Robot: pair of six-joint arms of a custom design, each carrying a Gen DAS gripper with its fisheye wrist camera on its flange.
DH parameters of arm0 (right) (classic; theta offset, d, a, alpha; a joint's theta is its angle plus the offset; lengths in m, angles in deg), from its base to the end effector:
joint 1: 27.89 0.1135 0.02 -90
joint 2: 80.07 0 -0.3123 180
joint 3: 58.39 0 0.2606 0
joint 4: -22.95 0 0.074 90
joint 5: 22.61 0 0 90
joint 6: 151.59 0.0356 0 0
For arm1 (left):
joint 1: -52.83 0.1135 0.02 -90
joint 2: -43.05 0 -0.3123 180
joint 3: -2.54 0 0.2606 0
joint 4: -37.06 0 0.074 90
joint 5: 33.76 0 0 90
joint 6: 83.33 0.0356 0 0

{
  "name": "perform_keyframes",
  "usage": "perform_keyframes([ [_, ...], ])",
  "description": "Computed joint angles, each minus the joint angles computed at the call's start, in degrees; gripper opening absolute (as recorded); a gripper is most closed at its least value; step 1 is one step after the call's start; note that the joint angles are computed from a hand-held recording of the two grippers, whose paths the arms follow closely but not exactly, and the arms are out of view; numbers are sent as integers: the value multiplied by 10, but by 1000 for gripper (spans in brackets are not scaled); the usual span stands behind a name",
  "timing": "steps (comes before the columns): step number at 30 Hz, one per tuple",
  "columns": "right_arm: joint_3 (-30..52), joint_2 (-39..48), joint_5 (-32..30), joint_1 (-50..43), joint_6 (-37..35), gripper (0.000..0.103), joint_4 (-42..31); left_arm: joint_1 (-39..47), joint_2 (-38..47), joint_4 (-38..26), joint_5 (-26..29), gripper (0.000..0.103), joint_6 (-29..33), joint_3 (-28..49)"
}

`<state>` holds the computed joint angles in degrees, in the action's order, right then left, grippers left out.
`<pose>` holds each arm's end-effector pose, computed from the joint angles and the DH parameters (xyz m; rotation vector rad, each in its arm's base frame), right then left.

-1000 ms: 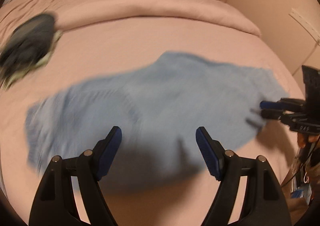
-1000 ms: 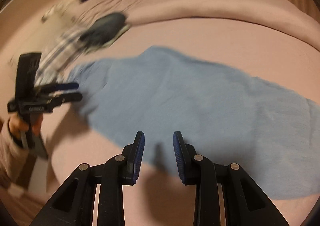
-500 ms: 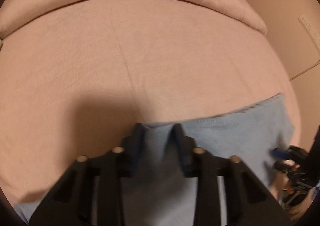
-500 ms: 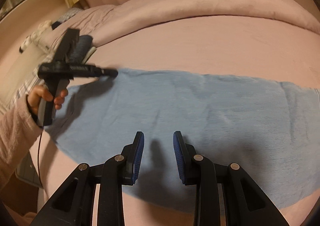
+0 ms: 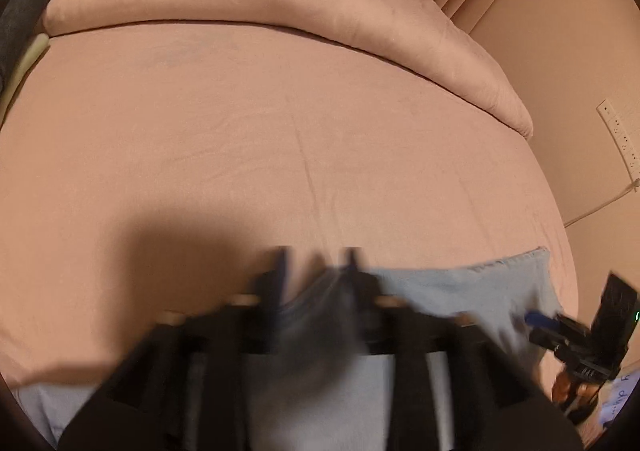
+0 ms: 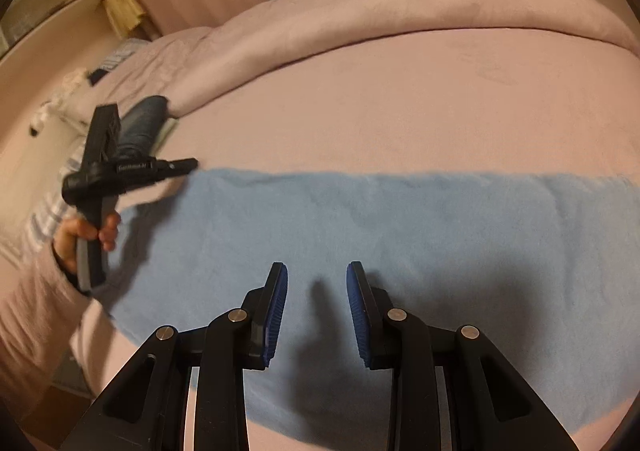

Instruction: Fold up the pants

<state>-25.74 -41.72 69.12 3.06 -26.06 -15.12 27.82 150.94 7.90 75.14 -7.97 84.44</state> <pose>0.0979 0.0575 0.2056 0.1113 2.3958 0.5309 0.3682 -0.1845 0.2081 0.3697 2.5736 -0.6829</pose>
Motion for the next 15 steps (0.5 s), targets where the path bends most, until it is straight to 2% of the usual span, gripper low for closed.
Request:
perform_keyframes([
  [2,27,85,-76,-37,-57,65,60,-1,-15,3,-2,55,8,-18],
  [3,46,143,-110,-47,-78,66,102,2,-18,1,-8,55,14,-21],
  [6,136,317,-159,-54,-117,66,190,10,-28,-15,-41,53,43,-35],
  [8,212,422,-196,-61,-118,66,210,15,-33,-27,-60,53,71,-54],
  [10,282,506,-227,-61,-126,66,194,20,-49,-5,-61,52,92,-91],
  [12,337,571,-260,-60,-137,56,159,26,-65,24,-53,52,98,-118],
  [14,359,611,-315,-62,-139,34,138,28,-76,47,-52,52,107,-140],
  [15,353,611,-331,-57,-141,32,137,29,-77,55,-51,52,109,-145],
])
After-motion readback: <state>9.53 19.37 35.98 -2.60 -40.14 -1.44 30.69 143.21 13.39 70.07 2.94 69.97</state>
